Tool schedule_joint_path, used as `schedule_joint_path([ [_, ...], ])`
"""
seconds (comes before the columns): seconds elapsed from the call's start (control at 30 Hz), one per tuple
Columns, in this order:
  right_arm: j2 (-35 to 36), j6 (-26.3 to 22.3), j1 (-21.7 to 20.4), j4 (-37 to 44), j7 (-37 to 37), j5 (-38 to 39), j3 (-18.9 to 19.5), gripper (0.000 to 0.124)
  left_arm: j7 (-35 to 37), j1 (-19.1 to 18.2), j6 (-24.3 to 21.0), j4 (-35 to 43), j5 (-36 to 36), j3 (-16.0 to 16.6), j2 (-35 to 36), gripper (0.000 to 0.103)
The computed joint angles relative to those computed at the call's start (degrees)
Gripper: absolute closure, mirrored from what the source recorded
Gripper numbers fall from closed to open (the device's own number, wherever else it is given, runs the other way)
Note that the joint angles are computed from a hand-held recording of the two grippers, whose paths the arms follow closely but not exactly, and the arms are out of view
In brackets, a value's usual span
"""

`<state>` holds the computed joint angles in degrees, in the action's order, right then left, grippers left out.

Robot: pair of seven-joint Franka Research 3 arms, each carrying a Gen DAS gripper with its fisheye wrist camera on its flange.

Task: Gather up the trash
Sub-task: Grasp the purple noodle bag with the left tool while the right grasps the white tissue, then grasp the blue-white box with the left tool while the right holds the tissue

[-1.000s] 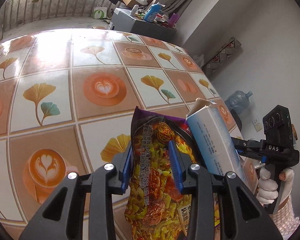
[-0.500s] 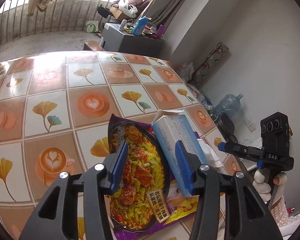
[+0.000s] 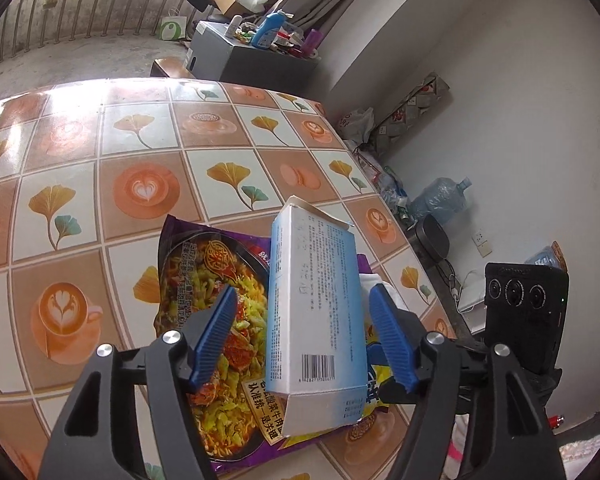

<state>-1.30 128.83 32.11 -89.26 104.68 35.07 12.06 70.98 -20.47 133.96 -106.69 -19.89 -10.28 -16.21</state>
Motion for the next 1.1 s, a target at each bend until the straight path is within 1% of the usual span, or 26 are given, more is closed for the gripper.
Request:
schedule_joint_path([
  [0.07, -0.95, -0.40, -0.31, -0.64, -0.38, -0.97, -0.30, 0.078, 0.05, 0.01, -0.62, 0.64, 0.66, -0.27, 0.44, 0.033],
  [0.1, -1.40, -0.40, -0.51, -0.84, 0.34, -2.64, -0.36, 0.078, -0.08, 0.08, -1.08, 1.13, 1.41, -0.58, 0.80, 0.031],
  [0.2, -4.07, 0.37, -1.64, -2.94, 3.86, -10.38, -0.56, 0.076, 0.03, 0.11, -2.19, 2.72, 4.73, -1.91, 2.04, 0.025],
  [0.27, -5.53, 0.56, -2.76, -4.20, 7.58, -16.80, -0.31, 0.071, -0.13, 0.17, -2.64, 3.72, 7.65, -2.91, 2.91, 0.022],
  [0.37, -6.45, -2.62, -4.40, -4.68, 13.70, -27.22, 0.60, 0.066, -1.75, 0.46, -4.05, 5.80, 13.79, -4.68, 4.64, 0.019],
  [0.43, -6.59, -4.44, -4.77, -4.93, 15.40, -30.29, 0.80, 0.066, -3.21, 0.53, -5.01, 6.97, 18.22, -5.78, 5.68, 0.018],
  [0.53, -6.97, -5.30, -4.66, -6.06, 16.33, -33.69, 1.38, 0.066, -3.88, 0.05, -6.23, 8.27, 22.09, -6.59, 6.96, 0.016],
  [0.6, -5.85, -5.98, -4.19, -5.18, 17.66, -36.40, 2.32, 0.065, -4.00, -0.40, -7.15, 9.24, 23.96, -7.01, 7.95, 0.015],
  [0.73, -5.97, -7.39, -3.61, -5.99, 18.11, -37.56, 2.01, 0.065, -5.17, -1.09, -9.00, 10.75, 28.12, -7.81, 9.69, 0.014],
  [0.87, -7.53, -8.47, -3.52, -7.59, 18.71, -36.93, 1.76, 0.065, -7.61, -1.76, -10.55, 12.00, 32.14, -8.40, 11.15, 0.014],
  [1.1, -6.66, -10.17, -3.35, -6.16, 20.05, -39.39, 2.50, 0.070, -10.89, -2.70, -11.63, 13.30, 34.66, -8.48, 12.92, 0.014],
])
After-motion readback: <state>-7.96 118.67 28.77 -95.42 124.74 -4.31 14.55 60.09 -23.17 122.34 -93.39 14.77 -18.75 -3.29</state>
